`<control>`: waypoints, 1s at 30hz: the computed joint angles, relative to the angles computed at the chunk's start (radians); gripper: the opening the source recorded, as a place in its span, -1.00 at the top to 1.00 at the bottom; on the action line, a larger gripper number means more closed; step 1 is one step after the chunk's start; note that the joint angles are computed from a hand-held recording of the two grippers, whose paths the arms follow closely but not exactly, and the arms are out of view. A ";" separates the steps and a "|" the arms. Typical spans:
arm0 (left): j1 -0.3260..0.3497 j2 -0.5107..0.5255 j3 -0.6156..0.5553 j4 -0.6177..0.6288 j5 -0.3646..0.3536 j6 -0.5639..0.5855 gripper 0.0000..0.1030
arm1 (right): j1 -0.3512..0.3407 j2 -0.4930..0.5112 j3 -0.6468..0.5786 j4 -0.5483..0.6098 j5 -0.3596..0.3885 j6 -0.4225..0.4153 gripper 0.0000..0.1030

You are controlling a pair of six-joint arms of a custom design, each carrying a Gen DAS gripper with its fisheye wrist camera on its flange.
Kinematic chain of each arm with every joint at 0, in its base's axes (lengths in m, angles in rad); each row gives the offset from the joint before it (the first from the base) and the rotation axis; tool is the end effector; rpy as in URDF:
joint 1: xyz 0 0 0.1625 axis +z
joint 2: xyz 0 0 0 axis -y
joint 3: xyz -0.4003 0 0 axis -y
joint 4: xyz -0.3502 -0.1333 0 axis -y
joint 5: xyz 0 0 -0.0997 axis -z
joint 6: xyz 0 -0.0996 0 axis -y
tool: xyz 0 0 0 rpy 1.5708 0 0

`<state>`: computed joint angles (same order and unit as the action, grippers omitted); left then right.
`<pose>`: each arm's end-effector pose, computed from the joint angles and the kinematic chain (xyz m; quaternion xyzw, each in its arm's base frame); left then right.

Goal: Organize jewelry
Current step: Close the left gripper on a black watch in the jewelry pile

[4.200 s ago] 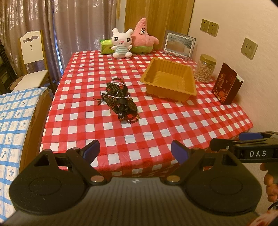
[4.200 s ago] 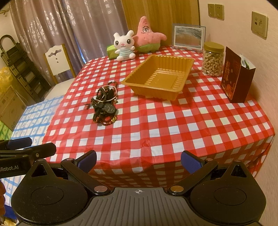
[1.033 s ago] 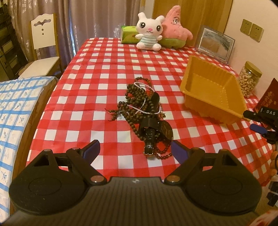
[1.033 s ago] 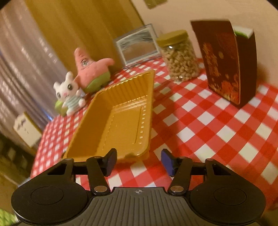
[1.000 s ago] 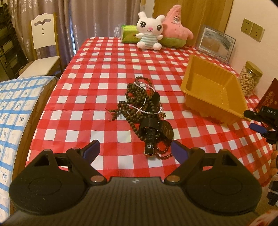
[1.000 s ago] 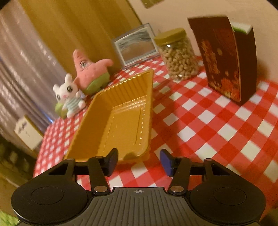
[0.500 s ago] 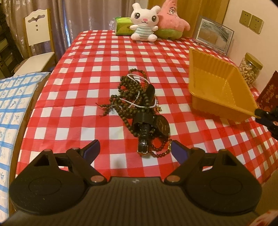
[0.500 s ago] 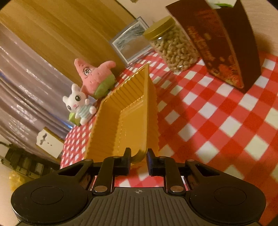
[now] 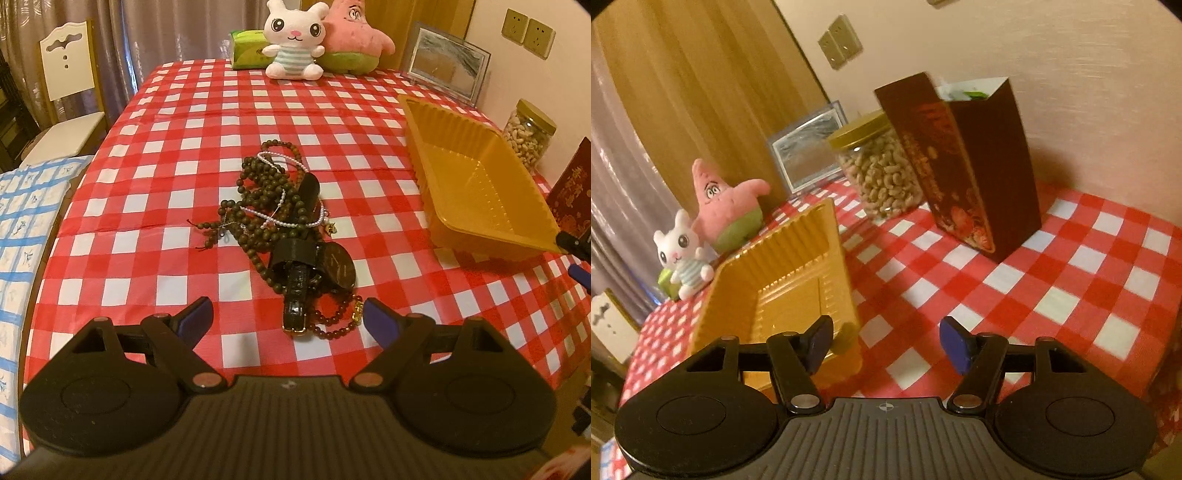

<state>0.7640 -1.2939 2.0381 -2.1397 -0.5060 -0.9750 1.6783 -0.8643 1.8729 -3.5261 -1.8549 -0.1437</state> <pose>-0.1774 -0.4752 0.2454 -0.0278 0.8590 -0.3458 0.3766 0.1673 -0.5677 0.1957 0.0463 -0.8822 0.4489 0.1342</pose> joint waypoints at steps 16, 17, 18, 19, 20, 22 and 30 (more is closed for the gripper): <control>0.047 0.020 0.020 -0.149 -0.001 0.111 -0.62 | 0.020 0.200 -0.178 -0.095 -0.043 -0.071 0.75; 0.048 0.020 0.022 -0.156 -0.002 0.116 -0.61 | 0.023 0.202 -0.183 -0.093 -0.050 -0.089 0.80; 0.047 0.020 0.026 -0.164 -0.002 0.121 -0.61 | 0.023 0.201 -0.184 -0.085 -0.050 -0.107 0.80; 0.047 0.021 0.028 -0.170 -0.003 0.126 -0.60 | 0.022 0.196 -0.184 -0.074 -0.046 -0.117 0.81; 0.047 0.020 0.031 -0.177 -0.005 0.131 -0.57 | 0.022 0.190 -0.185 -0.060 -0.046 -0.128 0.81; 0.045 0.019 0.037 -0.185 -0.008 0.136 -0.46 | 0.022 0.177 -0.184 -0.038 -0.036 -0.157 0.83; 0.046 0.025 0.055 -0.233 -0.018 0.200 0.05 | 0.010 0.095 -0.144 0.083 0.015 -0.260 0.92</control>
